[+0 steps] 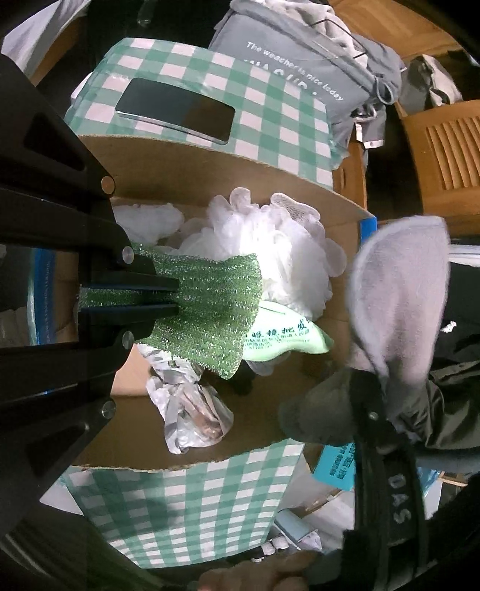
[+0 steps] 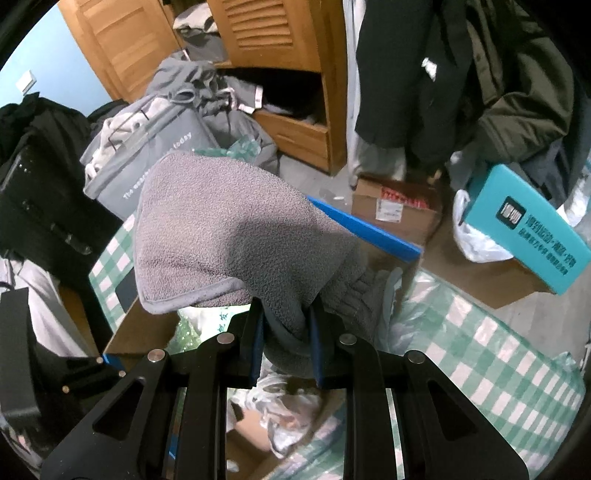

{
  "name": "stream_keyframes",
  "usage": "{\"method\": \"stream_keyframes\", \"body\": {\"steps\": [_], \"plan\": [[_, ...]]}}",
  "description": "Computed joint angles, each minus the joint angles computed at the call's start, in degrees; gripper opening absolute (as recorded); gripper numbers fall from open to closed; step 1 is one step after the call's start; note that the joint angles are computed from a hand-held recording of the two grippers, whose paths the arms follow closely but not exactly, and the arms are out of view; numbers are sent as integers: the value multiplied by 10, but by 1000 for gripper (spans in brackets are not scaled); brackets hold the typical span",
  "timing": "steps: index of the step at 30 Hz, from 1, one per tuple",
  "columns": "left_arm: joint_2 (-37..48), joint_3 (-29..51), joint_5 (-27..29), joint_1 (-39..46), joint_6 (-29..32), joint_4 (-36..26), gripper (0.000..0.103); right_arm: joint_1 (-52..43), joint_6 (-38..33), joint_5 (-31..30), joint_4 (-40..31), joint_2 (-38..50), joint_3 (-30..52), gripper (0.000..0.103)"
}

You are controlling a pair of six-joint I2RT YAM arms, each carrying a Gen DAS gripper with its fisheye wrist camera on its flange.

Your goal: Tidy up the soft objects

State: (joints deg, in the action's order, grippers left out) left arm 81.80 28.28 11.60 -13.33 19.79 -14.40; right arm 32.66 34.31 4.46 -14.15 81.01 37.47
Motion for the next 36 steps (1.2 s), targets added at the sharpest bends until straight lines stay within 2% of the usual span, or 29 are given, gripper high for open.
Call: {"method": "stream_keyframes", "body": {"steps": [3, 5, 7, 9, 11, 13, 18, 20, 28, 34, 36], "plan": [[6, 6, 2, 5, -5, -3, 9, -6, 1, -16, 14, 36, 6, 22], [6, 11, 5, 8, -10, -9, 12, -10, 3, -34, 26, 51, 2, 29], [1, 14, 6, 12, -17, -13, 21, -4, 3, -34, 25, 55, 3, 33], [-11, 12, 8, 13, -23, -12, 38, 4, 4, -27, 19, 50, 3, 38], [-24, 12, 11, 14, -25, -15, 44, 12, 9, -12, 9, 41, 5, 47], [-34, 14, 15, 15, -26, -23, 52, 15, 12, -4, 2, 23, -1, 51], [-58, 18, 19, 12, -32, -42, 60, 20, 26, 6, -16, -25, -20, 58], [-73, 18, 19, 8, -36, -50, 66, 31, 40, 23, -33, -45, -25, 63], [-147, 18, 30, 0, -49, -94, 78, 107, 111, 106, -137, -166, -52, 70], [-205, 12, 34, -10, -60, -121, 82, 171, 185, 170, -243, -268, -66, 71], [-218, 11, 33, -18, -66, -127, 87, 195, 213, 191, -276, -292, -68, 71]]}}
